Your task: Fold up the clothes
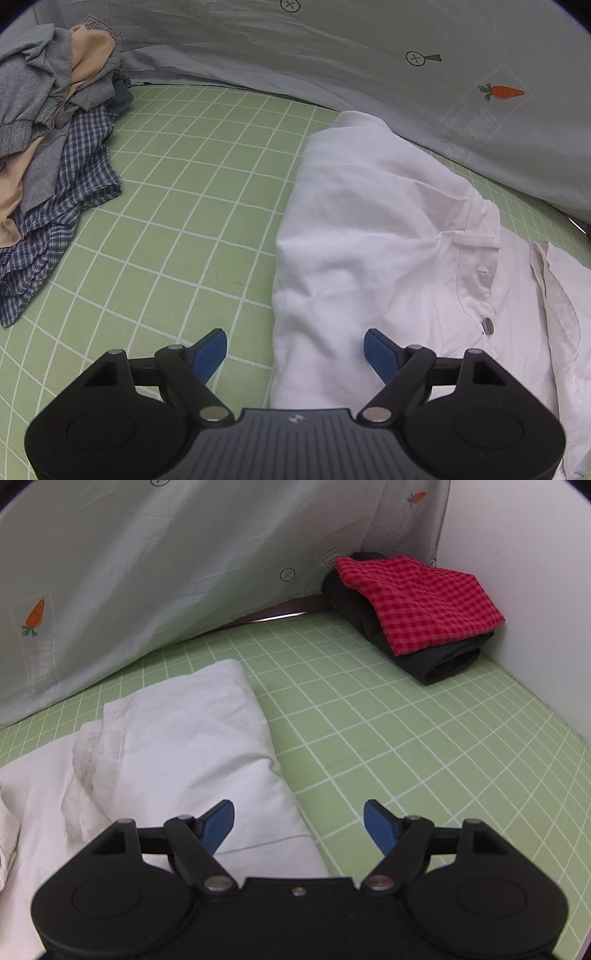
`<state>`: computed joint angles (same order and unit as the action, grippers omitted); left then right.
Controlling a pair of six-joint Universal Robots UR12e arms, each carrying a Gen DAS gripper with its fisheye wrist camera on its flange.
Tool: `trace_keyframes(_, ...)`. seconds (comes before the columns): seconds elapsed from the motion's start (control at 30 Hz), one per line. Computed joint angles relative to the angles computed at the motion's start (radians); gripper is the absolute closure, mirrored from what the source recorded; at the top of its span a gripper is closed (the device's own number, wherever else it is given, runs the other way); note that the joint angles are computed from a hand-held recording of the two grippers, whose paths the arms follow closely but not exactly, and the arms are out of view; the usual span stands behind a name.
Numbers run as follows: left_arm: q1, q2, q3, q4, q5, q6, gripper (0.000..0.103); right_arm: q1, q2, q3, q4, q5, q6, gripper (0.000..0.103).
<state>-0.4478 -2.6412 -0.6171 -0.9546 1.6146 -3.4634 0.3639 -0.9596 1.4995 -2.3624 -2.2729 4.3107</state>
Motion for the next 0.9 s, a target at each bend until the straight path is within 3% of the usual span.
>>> trace_keyframes(0.17, -0.002, 0.001, -0.001, -0.011, 0.004, 0.006, 0.021, 0.014, 0.028, -0.029, -0.044, 0.061, -0.07, 0.025)
trace_keyframes(0.3, -0.003, 0.001, -0.001, -0.017, 0.007, 0.006, 0.02, 0.027, 0.062, -0.075, -0.123, 0.117, -0.203, 0.025)
trace_keyframes(0.47, -0.001, 0.001, -0.002, -0.018, 0.007, 0.002, 0.02, 0.03, 0.099, -0.127, -0.223, 0.244, -0.373, 0.025)
trace_keyframes(0.53, 0.0, 0.001, -0.001, -0.018, 0.009, -0.004, 0.02, 0.035, 0.108, -0.144, -0.238, 0.241, -0.428, 0.025)
trace_keyframes(0.67, 0.004, -0.006, 0.014, -0.021, 0.016, -0.028, 0.02, 0.047, 0.113, -0.163, -0.264, 0.128, -0.448, 0.023)
trace_keyframes(0.77, 0.007, -0.017, 0.038, -0.02, 0.018, -0.043, 0.02, 0.048, 0.117, -0.179, -0.204, 0.033, -0.365, 0.013)
trace_keyframes(0.83, 0.01, -0.029, 0.056, -0.018, 0.019, -0.042, 0.02, 0.038, 0.118, -0.192, -0.105, 0.043, -0.292, 0.012)
trace_keyframes(0.9, 0.015, -0.048, 0.087, -0.028, 0.013, -0.04, 0.019, 0.027, 0.127, -0.221, 0.034, 0.105, -0.257, 0.012)
